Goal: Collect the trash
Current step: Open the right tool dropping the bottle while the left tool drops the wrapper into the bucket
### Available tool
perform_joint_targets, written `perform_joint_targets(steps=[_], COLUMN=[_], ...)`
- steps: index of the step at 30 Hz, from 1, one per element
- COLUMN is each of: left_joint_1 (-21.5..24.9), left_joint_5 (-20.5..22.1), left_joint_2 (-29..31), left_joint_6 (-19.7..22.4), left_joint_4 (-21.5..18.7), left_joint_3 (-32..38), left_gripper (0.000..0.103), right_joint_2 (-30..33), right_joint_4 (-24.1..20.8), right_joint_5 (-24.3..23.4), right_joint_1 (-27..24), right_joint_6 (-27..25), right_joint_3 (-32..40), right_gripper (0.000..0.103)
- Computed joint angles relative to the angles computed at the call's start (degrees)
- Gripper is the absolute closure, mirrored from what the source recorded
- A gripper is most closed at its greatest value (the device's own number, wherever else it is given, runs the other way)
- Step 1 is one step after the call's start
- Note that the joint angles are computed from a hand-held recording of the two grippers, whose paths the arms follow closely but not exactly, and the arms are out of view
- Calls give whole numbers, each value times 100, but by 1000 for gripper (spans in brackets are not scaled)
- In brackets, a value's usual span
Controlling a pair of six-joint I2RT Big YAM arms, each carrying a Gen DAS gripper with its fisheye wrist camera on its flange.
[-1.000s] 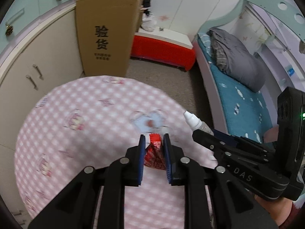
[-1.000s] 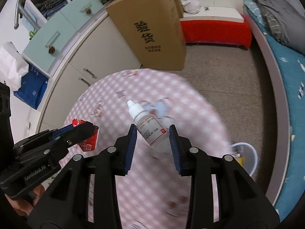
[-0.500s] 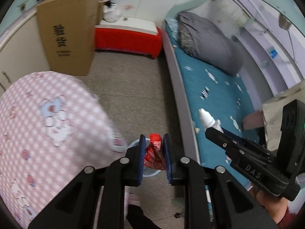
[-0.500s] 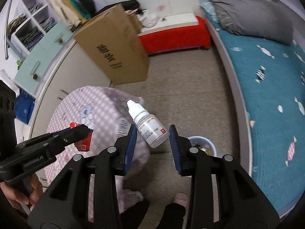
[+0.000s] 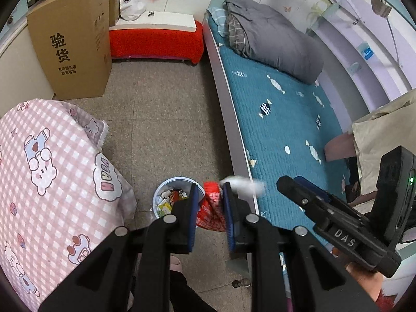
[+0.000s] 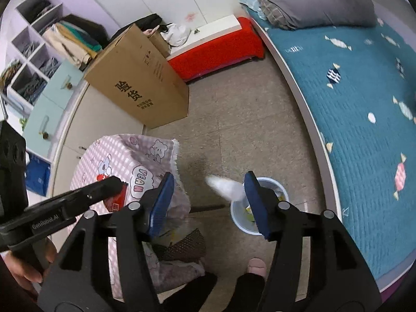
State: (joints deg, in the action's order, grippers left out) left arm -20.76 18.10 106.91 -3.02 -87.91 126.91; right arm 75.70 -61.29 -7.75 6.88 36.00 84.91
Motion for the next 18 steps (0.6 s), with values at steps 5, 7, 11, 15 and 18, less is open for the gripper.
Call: perform_joint_targets(steps=[5,7,11,15,18], left_joint_1=[-99,-142,-220,-271,-318], left_joint_5=[-61,-98,-117,-114,-108], left_joint_2=[97,131,266,386,465], left_joint_6=[13,30,42,47,61], left_joint_4=[-108,-134,-228,-296,-342], left_joint_3=[110,150,345,501,614], left_gripper=[85,85,85,85,85], right_joint_2=[-123,-192,-255,-287,-320], right_joint_4=[-40,-34,-80,-140,-132], right_joint_5=[-21,-28,22,181,284], right_joint_1=[-58,-86,-147,-206,-255], right_joint_6=[-19,9,-50,-69,-62], right_joint_3=[-99,-172,-219,-205,-179], right_gripper=[42,42,41,39,37])
